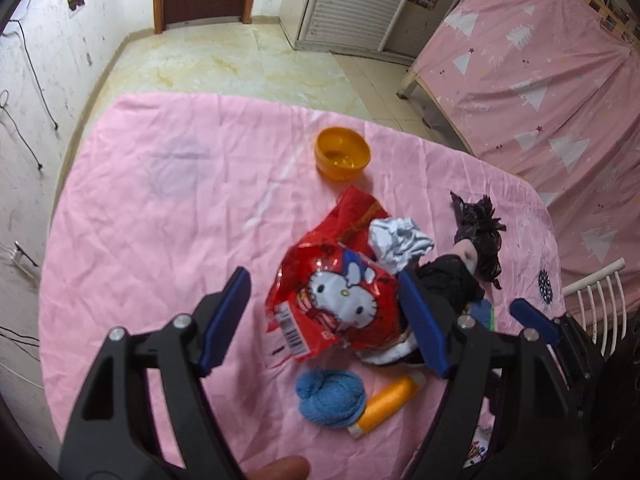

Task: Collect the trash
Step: 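Grasp the red Hello Kitty bag with the left tool while the right tool grasps the green-blue sock, then carry both items to the yellow bucket and open both tools to drop them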

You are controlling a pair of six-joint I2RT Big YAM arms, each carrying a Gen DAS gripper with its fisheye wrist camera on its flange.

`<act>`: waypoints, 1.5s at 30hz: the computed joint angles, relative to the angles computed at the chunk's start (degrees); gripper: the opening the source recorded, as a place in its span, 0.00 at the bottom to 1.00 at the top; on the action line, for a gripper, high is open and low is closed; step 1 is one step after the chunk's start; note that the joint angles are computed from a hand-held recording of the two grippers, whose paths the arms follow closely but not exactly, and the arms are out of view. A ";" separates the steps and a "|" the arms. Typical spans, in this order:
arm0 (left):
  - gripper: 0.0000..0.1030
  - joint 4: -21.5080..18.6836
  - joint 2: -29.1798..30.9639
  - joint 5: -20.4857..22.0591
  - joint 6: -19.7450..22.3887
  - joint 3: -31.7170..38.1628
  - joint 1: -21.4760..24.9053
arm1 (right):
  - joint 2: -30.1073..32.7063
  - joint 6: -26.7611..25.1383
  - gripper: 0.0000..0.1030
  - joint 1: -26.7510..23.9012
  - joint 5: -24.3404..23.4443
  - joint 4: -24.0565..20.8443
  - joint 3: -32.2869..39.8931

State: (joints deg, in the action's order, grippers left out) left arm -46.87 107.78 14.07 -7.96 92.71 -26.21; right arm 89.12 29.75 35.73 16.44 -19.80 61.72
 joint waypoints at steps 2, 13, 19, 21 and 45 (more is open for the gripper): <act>0.44 -0.35 0.00 1.14 0.02 -0.21 0.24 | 0.71 0.00 0.65 -0.12 -0.08 -0.84 0.67; 0.37 3.22 -4.68 -0.01 -0.11 -4.96 0.92 | 3.17 -0.23 0.37 -1.05 -2.47 -2.99 2.70; 0.37 3.87 -6.84 -1.30 -0.31 -6.24 1.13 | 1.89 0.05 0.21 -0.75 -2.08 -1.33 1.25; 0.37 4.07 -7.50 -1.67 -0.40 -6.64 0.89 | 0.79 0.41 0.19 -0.49 -1.23 -0.62 0.18; 0.37 5.21 -12.94 -7.43 -0.90 -7.58 -11.06 | -26.03 7.15 0.19 -0.63 10.69 5.52 -20.84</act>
State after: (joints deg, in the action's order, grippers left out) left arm -41.67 94.84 6.64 -8.86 85.14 -37.27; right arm 63.09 36.90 35.10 27.13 -14.28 40.89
